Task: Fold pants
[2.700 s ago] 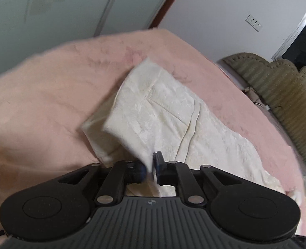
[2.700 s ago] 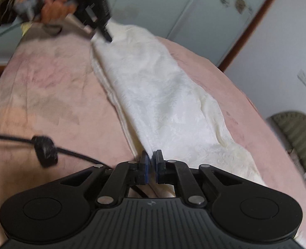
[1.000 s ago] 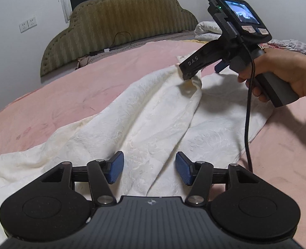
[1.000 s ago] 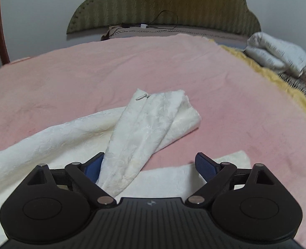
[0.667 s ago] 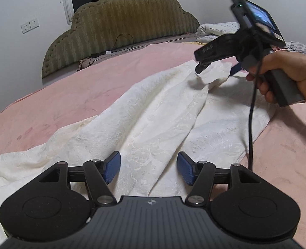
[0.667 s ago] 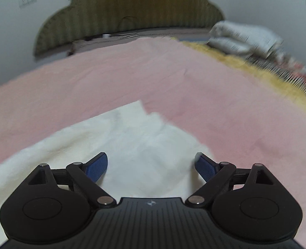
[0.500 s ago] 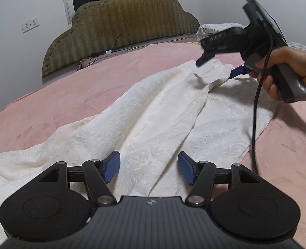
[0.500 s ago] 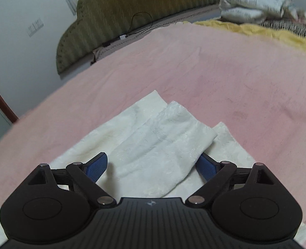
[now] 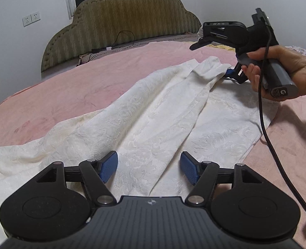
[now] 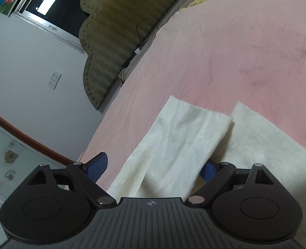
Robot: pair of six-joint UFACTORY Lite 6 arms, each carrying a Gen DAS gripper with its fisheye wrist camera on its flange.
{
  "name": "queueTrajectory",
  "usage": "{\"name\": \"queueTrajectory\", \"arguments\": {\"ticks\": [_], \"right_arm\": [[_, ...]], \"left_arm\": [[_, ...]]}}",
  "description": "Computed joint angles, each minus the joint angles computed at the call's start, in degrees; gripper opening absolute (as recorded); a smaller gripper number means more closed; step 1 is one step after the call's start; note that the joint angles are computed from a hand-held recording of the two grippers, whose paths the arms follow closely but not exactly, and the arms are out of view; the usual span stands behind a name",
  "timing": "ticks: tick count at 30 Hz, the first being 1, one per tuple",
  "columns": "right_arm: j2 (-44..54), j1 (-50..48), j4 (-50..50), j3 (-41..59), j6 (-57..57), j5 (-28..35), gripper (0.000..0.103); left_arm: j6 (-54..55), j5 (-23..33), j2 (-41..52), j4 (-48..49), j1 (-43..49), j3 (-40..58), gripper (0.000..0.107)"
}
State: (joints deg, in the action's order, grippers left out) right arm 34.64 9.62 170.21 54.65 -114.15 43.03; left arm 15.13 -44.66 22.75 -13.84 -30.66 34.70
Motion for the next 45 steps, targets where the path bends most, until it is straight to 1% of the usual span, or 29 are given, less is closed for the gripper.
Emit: {"name": "queueTrajectory", "arguments": {"ticks": [1,2,3,4,5,8,10,13,15,16,18,20,22,24,26,28,29,31,32,33,34,35,36,38,39,41,43,44,45], "right_arm": [[0.1,-0.02,-0.94,1.61,0.66,-2.83,0.089],[-0.02,0.27,-1.03,2.87,0.69,-5.79,0.083],[-0.14,0.28,-1.65,3.68,0.91,-7.93,0.055],[-0.07,0.57,-1.05,4.4,0.37,-9.78,0.019],[-0.92,1.3,1.95,2.89,-2.19,-9.78,0.007],[-4.66,2.03,5.48,-3.27,-6.3,-4.24,0.005],[-8.29,1.94,5.45,-7.62,-5.91,-1.1,0.005],[-14.63,1.0,3.07,-13.49,-4.7,2.47,0.005],[-18.68,0.09,0.45,-15.9,-3.44,3.27,0.005],[-20.8,-0.32,-0.74,-17.17,-3.17,3.26,0.005],[-23.0,-1.34,-3.49,-17.98,-2.55,2.08,0.005],[-21.41,-2.26,-5.65,-14.64,-2.19,-1.83,0.005],[-17.7,-3.97,-10.23,-9.68,1.52,-4.71,0.005],[-17.09,-4.34,-10.39,-8.07,1.9,-4.9,0.005],[-20.95,-2.47,-5.36,-11.21,-7.33,-0.52,0.005],[-27.16,-0.73,-1.44,-17.7,-17.66,5.12,0.005],[-29.64,-0.48,-0.16,-20.77,-19.6,5.31,0.005],[-32.02,-2.11,-0.21,-24.69,-17.98,-0.34,0.005],[-31.93,-3.15,0.14,-26.52,-17.69,-3.3,0.005],[-30.89,-4.23,0.0,-28.02,-17.03,-5.33,0.005],[-28.92,-5.48,-1.25,-29.38,-15.03,-5.19,0.005],[-26.63,-6.97,-3.24,-31.23,-11.93,-2.73,0.005],[-24.69,-8.71,-5.29,-33.58,-9.22,1.06,0.005],[-22.26,-10.96,-7.17,-36.95,-6.38,8.29,0.005],[-22.85,-11.14,-7.05,-38.1,-6.23,9.34,0.005],[-25.12,-11.01,-6.7,-38.33,-7.2,7.75,0.005],[-28.77,-10.35,-5.93,-39.87,-8.3,5.49,0.005],[-29.81,-9.85,-5.05,-40.26,-8.77,4.37,0.005],[-30.69,-8.72,-3.32,-39.51,-9.52,1.73,0.006]], "left_arm": [[0.92,-0.35,0.04,-1.05,-0.58,-0.03,0.071],[2.07,-0.94,0.04,-2.12,-1.26,-0.16,0.071],[3.35,-1.87,0.29,-3.16,-2.19,-0.26,0.07],[4.99,-2.72,0.58,-4.71,-3.46,-0.27,0.071],[6.67,-3.23,0.87,-6.18,-4.47,-0.01,0.07],[11.12,-4.26,2.28,-9.72,-6.64,1.56,0.07],[12.81,-3.56,3.02,-9.9,-6.77,2.9,0.068],[11.94,-0.51,3.94,-7.91,-5.76,5.44,0.051],[6.85,1.46,3.73,-2.62,-3.54,6.1,0.037],[3.19,1.77,3.63,0.66,-2.38,6.02,0.033],[0.01,2.09,3.17,2.64,-1.26,5.87,0.015],[-1.88,2.11,2.17,2.99,-0.48,5.65,0.01],[-7.17,2.97,-0.08,6.41,1.55,5.12,0.009],[-13.53,1.94,-3.5,11.42,4.12,3.11,0.008],[-17.31,1.16,-8.23,15.04,5.5,0.31,0.006],[-21.89,3.63,-11.47,21.95,6.94,-0.99,0.005],[-25.68,4.77,-12.03,27.2,8.01,-1.3,0.005],[-32.69,5.75,-10.41,37.01,8.85,-1.22,0.006],[-33.35,6.12,-9.13,38.71,8.32,-0.95,0.006],[-31.74,6.17,-7.57,38.01,7.19,-0.85,0.006],[-28.32,6.1,-6.37,34.91,5.66,-0.91,0.006],[-25.03,5.8,-5.61,31.43,4.28,-1.2,0.006],[-24.14,5.79,-5.3,30.29,3.67,-1.21,0.006],[-26.48,5.65,-6.4,33.24,4.84,-1.9,0.006],[-27.62,5.51,-7.49,34.94,5.46,-2.56,0.006],[-28.96,5.29,-9.44,38.27,6.97,-3.5,0.006],[-29.0,5.36,-8.9,40.18,7.51,-3.4,0.006],[-27.77,5.45,-7.98,39.35,7.01,-3.15,0.006],[-25.8,5.39,-6.92,37.16,6.02,-3.15,0.006]]}}
